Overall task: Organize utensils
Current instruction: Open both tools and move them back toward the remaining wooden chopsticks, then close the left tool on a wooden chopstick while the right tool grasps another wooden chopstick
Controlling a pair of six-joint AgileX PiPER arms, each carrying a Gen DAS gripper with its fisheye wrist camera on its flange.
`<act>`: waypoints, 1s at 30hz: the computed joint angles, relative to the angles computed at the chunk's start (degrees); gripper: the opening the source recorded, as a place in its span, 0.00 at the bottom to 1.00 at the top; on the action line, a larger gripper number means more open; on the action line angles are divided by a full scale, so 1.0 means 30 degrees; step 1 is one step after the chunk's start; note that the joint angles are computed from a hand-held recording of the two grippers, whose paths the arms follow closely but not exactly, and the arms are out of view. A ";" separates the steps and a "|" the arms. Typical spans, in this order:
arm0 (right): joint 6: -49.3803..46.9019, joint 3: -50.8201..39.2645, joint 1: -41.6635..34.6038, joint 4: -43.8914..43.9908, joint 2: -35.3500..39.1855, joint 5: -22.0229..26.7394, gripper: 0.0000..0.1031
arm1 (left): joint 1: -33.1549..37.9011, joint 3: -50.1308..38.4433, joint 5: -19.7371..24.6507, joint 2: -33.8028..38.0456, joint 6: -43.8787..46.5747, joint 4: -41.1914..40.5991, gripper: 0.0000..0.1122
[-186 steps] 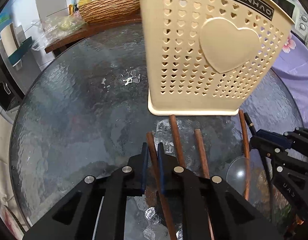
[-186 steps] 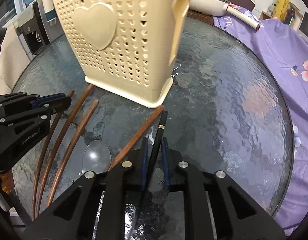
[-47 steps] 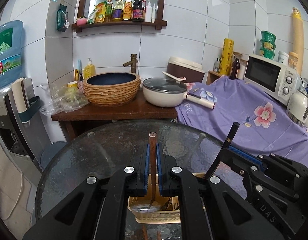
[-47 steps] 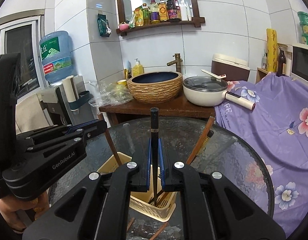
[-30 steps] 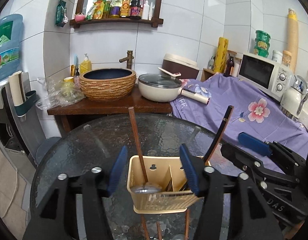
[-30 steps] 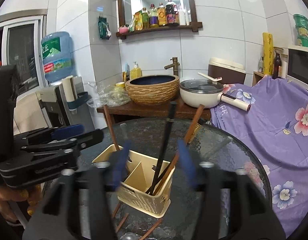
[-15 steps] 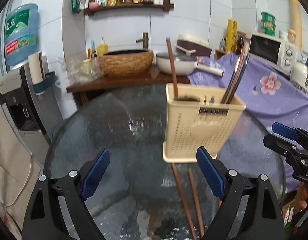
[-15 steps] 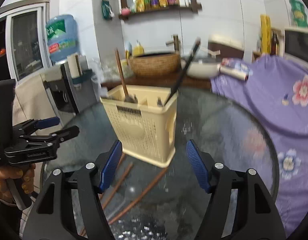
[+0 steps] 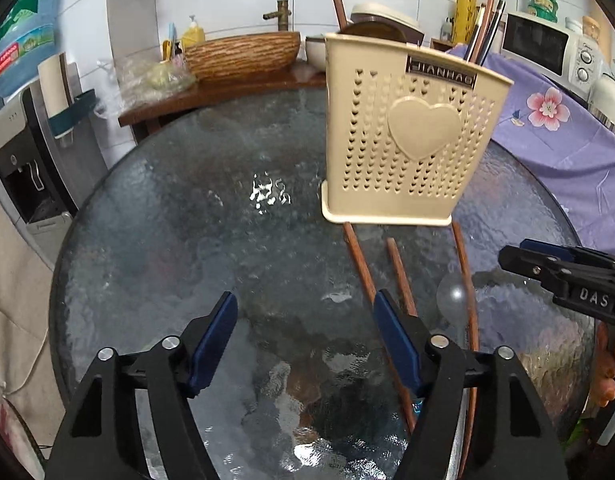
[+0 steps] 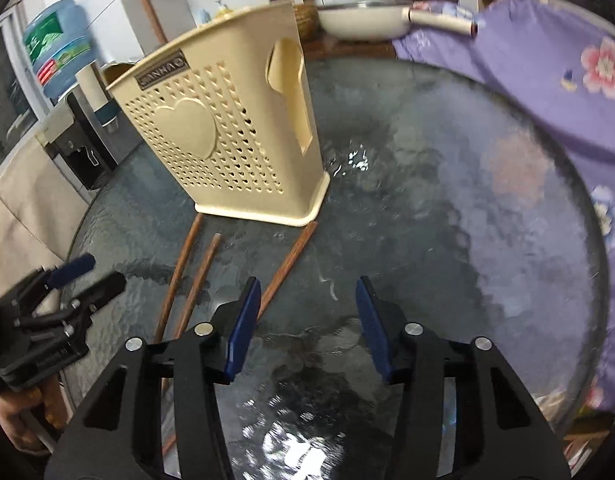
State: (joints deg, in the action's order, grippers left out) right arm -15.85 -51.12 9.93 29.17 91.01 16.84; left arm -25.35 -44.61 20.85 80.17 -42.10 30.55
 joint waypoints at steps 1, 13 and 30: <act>0.0674 -0.0303 0.0083 -0.0486 0.0243 0.0132 0.44 | -0.0039 -0.0005 -0.0042 0.0113 -0.0069 0.0004 0.59; 1.2016 -0.3243 0.2575 -1.1289 0.3033 0.1216 0.35 | -0.0531 -0.0046 -0.0055 0.0758 -0.1582 0.1275 0.59; 1.4660 -0.3180 0.3481 -1.4818 0.2815 0.2084 0.15 | -0.0888 -0.2037 0.0287 0.2759 -0.0244 -0.0044 0.59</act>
State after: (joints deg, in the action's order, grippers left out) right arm 28.13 -60.66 20.37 -15.28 99.46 23.10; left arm -28.01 -50.72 21.71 88.44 -42.83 30.41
